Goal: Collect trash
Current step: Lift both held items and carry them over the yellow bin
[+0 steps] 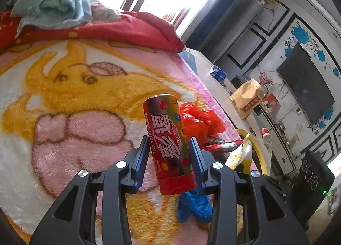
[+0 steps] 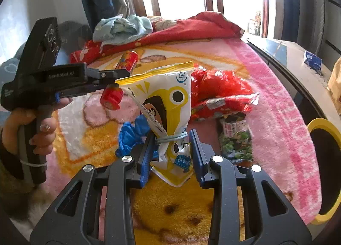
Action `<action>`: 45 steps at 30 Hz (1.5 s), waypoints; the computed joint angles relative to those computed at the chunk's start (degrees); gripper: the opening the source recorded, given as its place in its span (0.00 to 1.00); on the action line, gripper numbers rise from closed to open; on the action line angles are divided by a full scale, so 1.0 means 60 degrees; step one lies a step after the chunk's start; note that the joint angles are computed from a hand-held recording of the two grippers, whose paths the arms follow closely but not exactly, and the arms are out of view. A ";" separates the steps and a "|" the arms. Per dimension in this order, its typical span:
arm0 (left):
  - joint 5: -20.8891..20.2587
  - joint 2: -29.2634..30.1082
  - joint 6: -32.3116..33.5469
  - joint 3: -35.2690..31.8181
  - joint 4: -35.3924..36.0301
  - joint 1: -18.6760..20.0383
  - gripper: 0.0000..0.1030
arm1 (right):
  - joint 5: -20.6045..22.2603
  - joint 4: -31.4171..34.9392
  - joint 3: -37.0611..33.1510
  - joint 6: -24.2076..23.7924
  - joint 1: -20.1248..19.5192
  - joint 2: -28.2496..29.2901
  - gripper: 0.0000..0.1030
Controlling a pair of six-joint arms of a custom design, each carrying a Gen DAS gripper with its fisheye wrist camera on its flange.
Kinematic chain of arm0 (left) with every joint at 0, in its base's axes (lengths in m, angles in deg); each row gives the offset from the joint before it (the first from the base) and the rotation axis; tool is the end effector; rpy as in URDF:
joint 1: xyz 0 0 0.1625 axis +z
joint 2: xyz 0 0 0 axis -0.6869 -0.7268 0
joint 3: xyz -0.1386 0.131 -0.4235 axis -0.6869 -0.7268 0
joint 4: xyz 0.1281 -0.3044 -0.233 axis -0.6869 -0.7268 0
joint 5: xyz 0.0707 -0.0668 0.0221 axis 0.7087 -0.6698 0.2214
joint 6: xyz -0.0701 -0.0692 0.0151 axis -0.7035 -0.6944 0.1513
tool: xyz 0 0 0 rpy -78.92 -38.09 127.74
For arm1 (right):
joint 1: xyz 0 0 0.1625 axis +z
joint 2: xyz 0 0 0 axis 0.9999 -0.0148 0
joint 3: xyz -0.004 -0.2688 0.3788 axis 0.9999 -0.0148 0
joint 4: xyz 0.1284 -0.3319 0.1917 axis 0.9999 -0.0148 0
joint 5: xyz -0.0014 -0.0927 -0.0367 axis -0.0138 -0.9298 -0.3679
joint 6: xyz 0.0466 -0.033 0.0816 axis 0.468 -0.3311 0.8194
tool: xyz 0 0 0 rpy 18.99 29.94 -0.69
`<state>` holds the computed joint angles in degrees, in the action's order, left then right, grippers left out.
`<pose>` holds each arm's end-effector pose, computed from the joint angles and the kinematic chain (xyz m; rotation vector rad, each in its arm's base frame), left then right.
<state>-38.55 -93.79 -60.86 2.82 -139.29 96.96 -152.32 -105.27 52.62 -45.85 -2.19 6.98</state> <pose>-0.2969 -0.7402 0.0850 -0.0230 2.5544 -1.2322 0.0910 -0.7828 0.2680 1.2878 -2.5748 0.5268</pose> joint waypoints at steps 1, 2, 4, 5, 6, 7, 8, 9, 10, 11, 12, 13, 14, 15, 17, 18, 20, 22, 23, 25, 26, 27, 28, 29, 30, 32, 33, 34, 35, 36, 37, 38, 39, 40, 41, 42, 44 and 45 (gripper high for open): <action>0.0026 0.0024 0.0084 -0.0033 -0.0019 -0.0032 0.35 | 0.0029 -0.0023 -0.0005 0.0012 -0.0001 -0.0022 0.26; 0.0051 0.0037 0.0141 -0.0029 -0.0051 -0.0063 0.35 | 0.0052 -0.0028 -0.0018 0.0018 -0.0006 -0.0037 0.26; 0.0106 0.0078 0.0298 -0.0089 -0.0096 -0.0144 0.35 | 0.0136 -0.0052 -0.0067 0.0092 -0.0014 -0.0085 0.26; 0.0121 0.0099 0.0394 -0.0128 -0.0111 -0.0186 0.35 | 0.0164 -0.0051 -0.0085 0.0123 -0.0013 -0.0096 0.26; 0.0122 0.0117 0.0464 -0.0160 -0.0128 -0.0209 0.35 | 0.0215 -0.0052 -0.0114 0.0161 -0.0020 -0.0126 0.26; 0.0129 0.0140 0.0544 -0.0199 -0.0154 -0.0247 0.35 | 0.0247 -0.0061 -0.0143 0.0184 -0.0023 -0.0149 0.26; 0.0153 0.0170 0.0630 -0.0245 -0.0181 -0.0285 0.35 | 0.0290 -0.0089 -0.0169 0.0221 -0.0029 -0.0179 0.26; 0.0181 0.0201 0.0740 -0.0303 -0.0197 -0.0333 0.35 | 0.0315 -0.0083 -0.0205 0.0263 -0.0029 -0.0190 0.26; 0.0184 0.0218 0.0806 -0.0326 -0.0219 -0.0362 0.35 | 0.0327 -0.0049 -0.0285 0.0329 -0.0019 -0.0182 0.26; 0.0180 0.0241 0.0867 -0.0370 -0.0228 -0.0393 0.35 | 0.0341 -0.0055 -0.0314 0.0379 -0.0020 -0.0193 0.26; 0.0176 0.0271 0.0914 -0.0420 -0.0228 -0.0414 0.35 | 0.0384 -0.0051 -0.0355 0.0438 -0.0030 -0.0213 0.26; 0.0175 0.0309 0.1003 -0.0490 -0.0223 -0.0439 0.35 | 0.0409 -0.0039 -0.0394 0.0482 -0.0037 -0.0227 0.26; 0.0178 0.0336 0.1069 -0.0526 -0.0228 -0.0467 0.35 | 0.0416 -0.0037 -0.0430 0.0509 -0.0040 -0.0230 0.26; 0.0170 0.0365 0.1122 -0.0577 -0.0214 -0.0499 0.35 | 0.0428 -0.0060 -0.0461 0.0555 -0.0043 -0.0241 0.26; 0.0146 0.0419 0.1202 -0.0668 -0.0186 -0.0542 0.35 | 0.0434 -0.0076 -0.0521 0.0630 -0.0056 -0.0266 0.26; 0.0122 0.0449 0.1240 -0.0722 -0.0166 -0.0569 0.35 | 0.0451 -0.0074 -0.0540 0.0662 -0.0064 -0.0275 0.26; 0.0079 0.0492 0.1304 -0.0804 -0.0126 -0.0583 0.35 | 0.0471 -0.0093 -0.0585 0.0717 -0.0080 -0.0291 0.26; 0.0039 0.0554 0.1371 -0.0925 -0.0049 -0.0619 0.34 | 0.0484 -0.0098 -0.0645 0.0777 -0.0101 -0.0304 0.26; 0.0024 0.0578 0.1406 -0.0966 -0.0025 -0.0634 0.34 | 0.0487 -0.0115 -0.0664 0.0797 -0.0113 -0.0313 0.26; 0.0006 0.0643 0.1482 -0.1081 0.0058 -0.0671 0.34 | 0.0512 -0.0116 -0.0721 0.0834 -0.0146 -0.0328 0.26; -0.0010 0.0679 0.1510 -0.1143 0.0098 -0.0686 0.34 | 0.0520 -0.0124 -0.0760 0.0874 -0.0162 -0.0330 0.26; -0.0047 0.0718 0.1542 -0.1210 0.0139 -0.0703 0.34 | 0.0533 -0.0124 -0.0789 0.0902 -0.0179 -0.0335 0.26; -0.0065 0.0751 0.1581 -0.1248 0.0153 -0.0714 0.34 | 0.0545 -0.0118 -0.0836 0.0947 -0.0195 -0.0332 0.26; -0.0073 0.0785 0.1618 -0.1303 0.0195 -0.0727 0.34 | 0.0548 -0.0119 -0.0877 0.0992 -0.0211 -0.0331 0.26; -0.0103 0.0828 0.1654 -0.1376 0.0262 -0.0743 0.34 | 0.0545 -0.0128 -0.0910 0.1033 -0.0223 -0.0330 0.26; -0.0158 0.0896 0.1694 -0.1484 0.0355 -0.0764 0.34 | 0.0543 -0.0117 -0.1005 0.1107 -0.0255 -0.0320 0.26; -0.0184 0.0949 0.1740 -0.1571 0.0429 -0.0778 0.34 | 0.0545 -0.0120 -0.1073 0.1159 -0.0277 -0.0310 0.26; -0.0218 0.0993 0.1768 -0.1637 0.0484 -0.0787 0.34 | 0.0549 -0.0116 -0.1129 0.1212 -0.0295 -0.0300 0.26; -0.0243 0.1028 0.1785 -0.1686 0.0519 -0.0795 0.34 | 0.0551 -0.0101 -0.1197 0.1266 -0.0314 -0.0287 0.26; -0.0289 0.1082 0.1822 -0.1773 0.0580 -0.0805 0.34 | 0.0557 -0.0096 -0.1260 0.1309 -0.0331 -0.0276 0.26; -0.0311 0.1111 0.1852 -0.1813 0.0609 -0.0813 0.34 | 0.0561 -0.0115 -0.1311 0.1355 -0.0350 -0.0267 0.26; -0.0336 0.1157 0.1887 -0.1897 0.0675 -0.0817 0.34 | 0.0565 -0.0122 -0.1372 0.1410 -0.0371 -0.0256 0.26; -0.0381 0.1214 0.1916 -0.1985 0.0745 -0.0825 0.34 | 0.0573 -0.0112 -0.1435 0.1459 -0.0394 -0.0244 0.26; -0.0428 0.1269 0.1939 -0.2080 0.0821 -0.0825 0.34 | 0.0572 -0.0112 -0.1481 0.1495 -0.0413 -0.0239 0.26; -0.0456 0.1315 0.1957 -0.2155 0.0881 -0.0833 0.34 | 0.0552 -0.0152 -0.1527 0.1539 -0.0428 -0.0224 0.26; -0.0501 0.1371 0.1980 -0.2241 0.0947 -0.0836 0.34 | 0.0539 -0.0192 -0.1543 0.1575 -0.0437 -0.0222 0.26; -0.0601 0.1459 0.2032 -0.2383 0.1040 -0.0825 0.34 | 0.0524 -0.0223 -0.1625 0.1659 -0.0473 -0.0203 0.26; -0.0628 0.1506 0.2062 -0.2450 0.1079 -0.0831 0.34 | 0.0522 -0.0245 -0.1688 0.1702 -0.0503 -0.0192 0.26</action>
